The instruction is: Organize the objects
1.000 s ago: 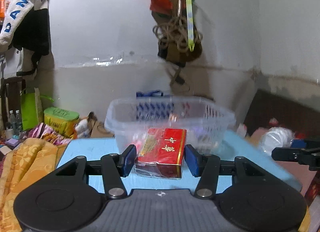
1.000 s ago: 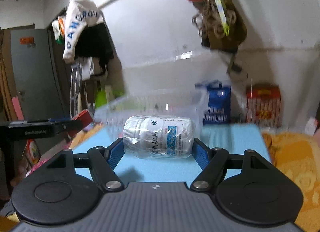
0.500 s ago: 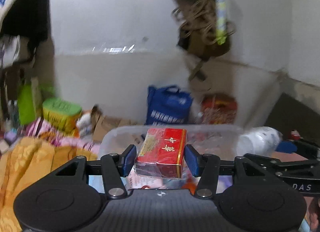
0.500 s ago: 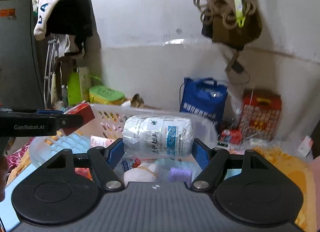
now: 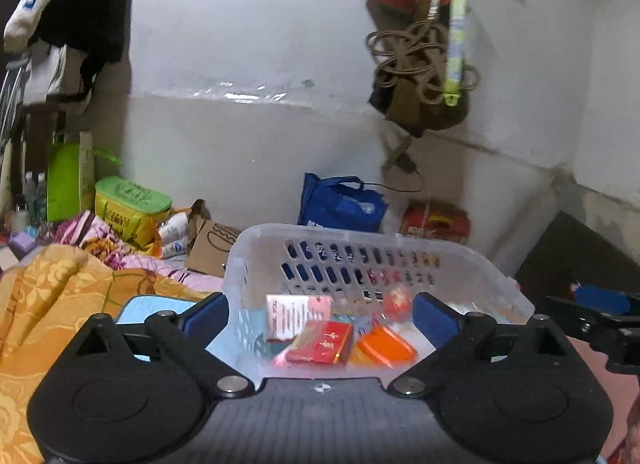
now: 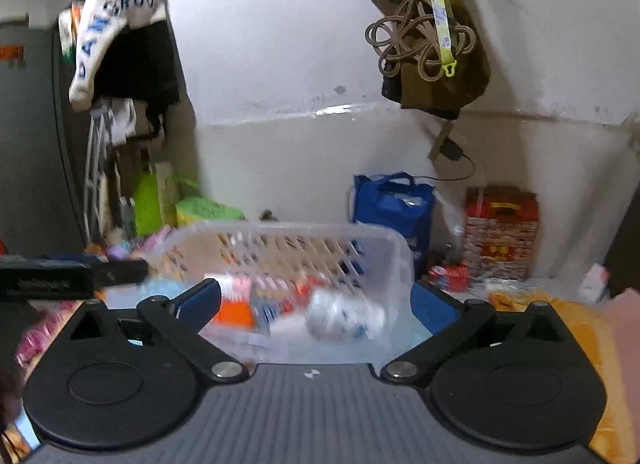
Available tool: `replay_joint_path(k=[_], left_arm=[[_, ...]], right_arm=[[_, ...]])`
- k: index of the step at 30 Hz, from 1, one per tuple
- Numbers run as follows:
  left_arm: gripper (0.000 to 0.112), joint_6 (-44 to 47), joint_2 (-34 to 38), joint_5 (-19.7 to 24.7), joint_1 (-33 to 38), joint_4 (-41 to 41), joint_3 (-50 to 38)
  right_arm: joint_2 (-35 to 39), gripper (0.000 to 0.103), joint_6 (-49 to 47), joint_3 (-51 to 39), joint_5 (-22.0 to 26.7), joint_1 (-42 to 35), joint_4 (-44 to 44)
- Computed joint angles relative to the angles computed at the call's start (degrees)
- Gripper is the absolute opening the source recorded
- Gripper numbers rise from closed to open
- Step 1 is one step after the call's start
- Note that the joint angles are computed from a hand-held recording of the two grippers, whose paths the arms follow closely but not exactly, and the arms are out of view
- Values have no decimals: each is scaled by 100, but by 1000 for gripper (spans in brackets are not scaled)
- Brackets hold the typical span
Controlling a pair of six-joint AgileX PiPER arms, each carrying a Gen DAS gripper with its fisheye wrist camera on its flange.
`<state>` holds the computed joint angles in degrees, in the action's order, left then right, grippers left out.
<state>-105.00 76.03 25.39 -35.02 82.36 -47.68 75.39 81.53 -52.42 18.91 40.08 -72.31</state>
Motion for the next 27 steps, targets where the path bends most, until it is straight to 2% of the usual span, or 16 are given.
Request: replay_joint_path(k=[2, 4, 11, 16, 27], left_arm=[[100, 63, -279, 455, -352, -148, 228], [100, 247, -533, 599, -561, -332, 390], [100, 331, -740, 1545, -1315, -485, 470], [100, 442, -659, 1481, -1331, -606, 375], [100, 608, -455, 1766, -1628, -670, 259]], right_arm=[[-106, 103, 148, 70, 431, 271, -86], [-251, 103, 38, 154, 746, 525, 104], [-309, 103, -12, 201, 813, 592, 136], [-318, 103, 322, 317, 819, 493, -5], [-338, 103, 652, 485, 1033, 524, -201]])
